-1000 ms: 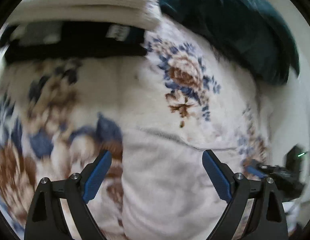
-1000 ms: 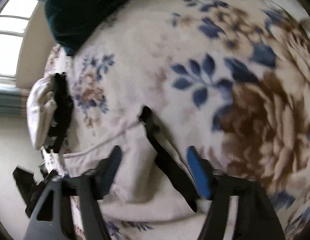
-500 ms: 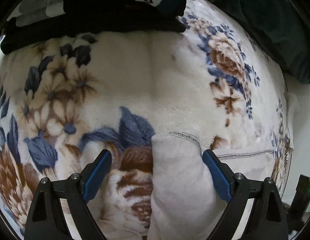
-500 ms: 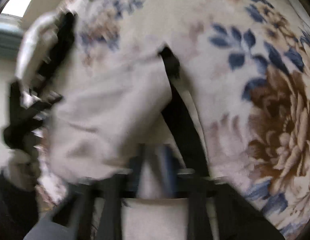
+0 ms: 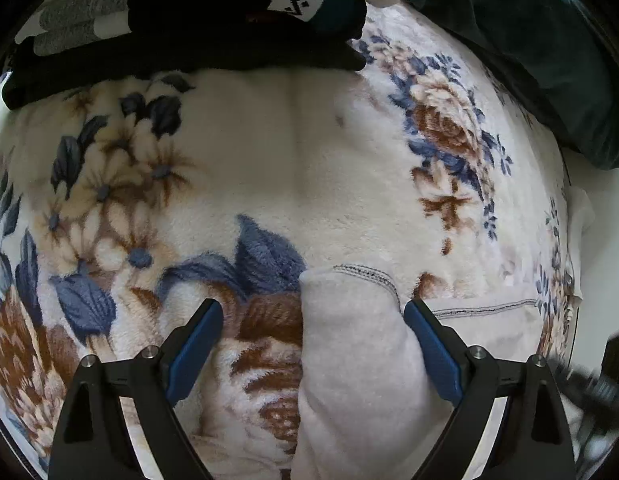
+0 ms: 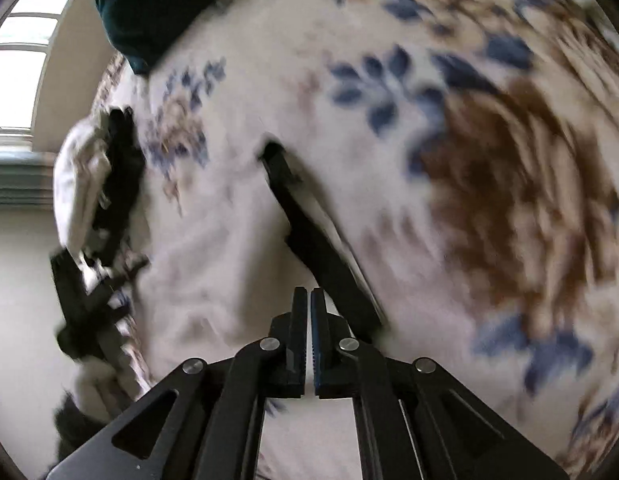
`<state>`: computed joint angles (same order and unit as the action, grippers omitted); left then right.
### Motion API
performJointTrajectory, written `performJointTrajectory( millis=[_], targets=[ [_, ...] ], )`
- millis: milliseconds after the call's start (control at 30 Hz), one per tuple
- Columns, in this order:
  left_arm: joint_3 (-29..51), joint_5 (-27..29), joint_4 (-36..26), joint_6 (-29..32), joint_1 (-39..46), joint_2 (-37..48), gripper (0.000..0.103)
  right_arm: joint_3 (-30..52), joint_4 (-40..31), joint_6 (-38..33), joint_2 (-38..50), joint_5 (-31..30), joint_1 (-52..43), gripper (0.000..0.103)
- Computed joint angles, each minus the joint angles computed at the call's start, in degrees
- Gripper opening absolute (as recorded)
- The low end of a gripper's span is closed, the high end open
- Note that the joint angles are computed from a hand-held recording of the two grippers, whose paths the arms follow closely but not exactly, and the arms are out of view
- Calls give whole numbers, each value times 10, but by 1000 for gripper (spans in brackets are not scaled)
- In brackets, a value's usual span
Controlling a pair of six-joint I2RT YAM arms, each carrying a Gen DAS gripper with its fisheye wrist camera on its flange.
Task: Fold small clothes
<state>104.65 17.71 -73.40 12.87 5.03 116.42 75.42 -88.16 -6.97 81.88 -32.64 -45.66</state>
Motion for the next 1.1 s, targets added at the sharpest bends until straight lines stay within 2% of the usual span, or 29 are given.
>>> performJointTrajectory(
  millis=[67, 100, 133, 167, 200, 233, 367, 433, 567, 700, 733, 833, 967, 1100],
  targets=[
    [-4, 1, 1, -1, 1, -4, 93, 28, 27, 24, 50, -10, 36, 56],
    [-4, 1, -1, 0, 3, -5, 93, 48, 34, 46, 85, 4, 65, 59],
    [-4, 0, 0, 1, 3, -6, 93, 55, 36, 48, 105, 7, 78, 59],
    [-6, 0, 0, 1, 3, -7, 93, 59, 41, 50, 112, 9, 84, 50],
    [-6, 1, -1, 1, 4, -8, 93, 54, 56, 58, 105, 17, 92, 35],
    [-5, 2, -2, 1, 4, -9, 93, 63, 60, 62, 102, 42, 111, 4],
    [-2, 3, -2, 1, 5, -10, 93, 97, 87, 97, 85, 95, 167, 4],
    [-1, 4, -2, -2, 7, -7, 93, 115, 100, 115, 86, 80, 165, 4],
    [0, 4, -4, -7, 7, -6, 93, 156, 123, 140, 129, 103, 181, 4],
    [0, 6, -6, -11, 7, -8, 93, 194, 66, 111, 192, 84, 184, 6],
    [0, 8, -7, -12, 8, -8, 93, 190, 59, 101, 180, 74, 173, 6],
    [-5, 11, -5, -10, 11, -11, 93, 154, 49, 71, 112, 87, 155, 25],
    [-8, 13, -4, -14, 12, -10, 93, 85, 33, 23, 51, 142, 171, 27],
    [-8, 10, -3, -13, 8, -10, 93, 12, 49, 3, 30, 146, 181, 27]
  ],
)
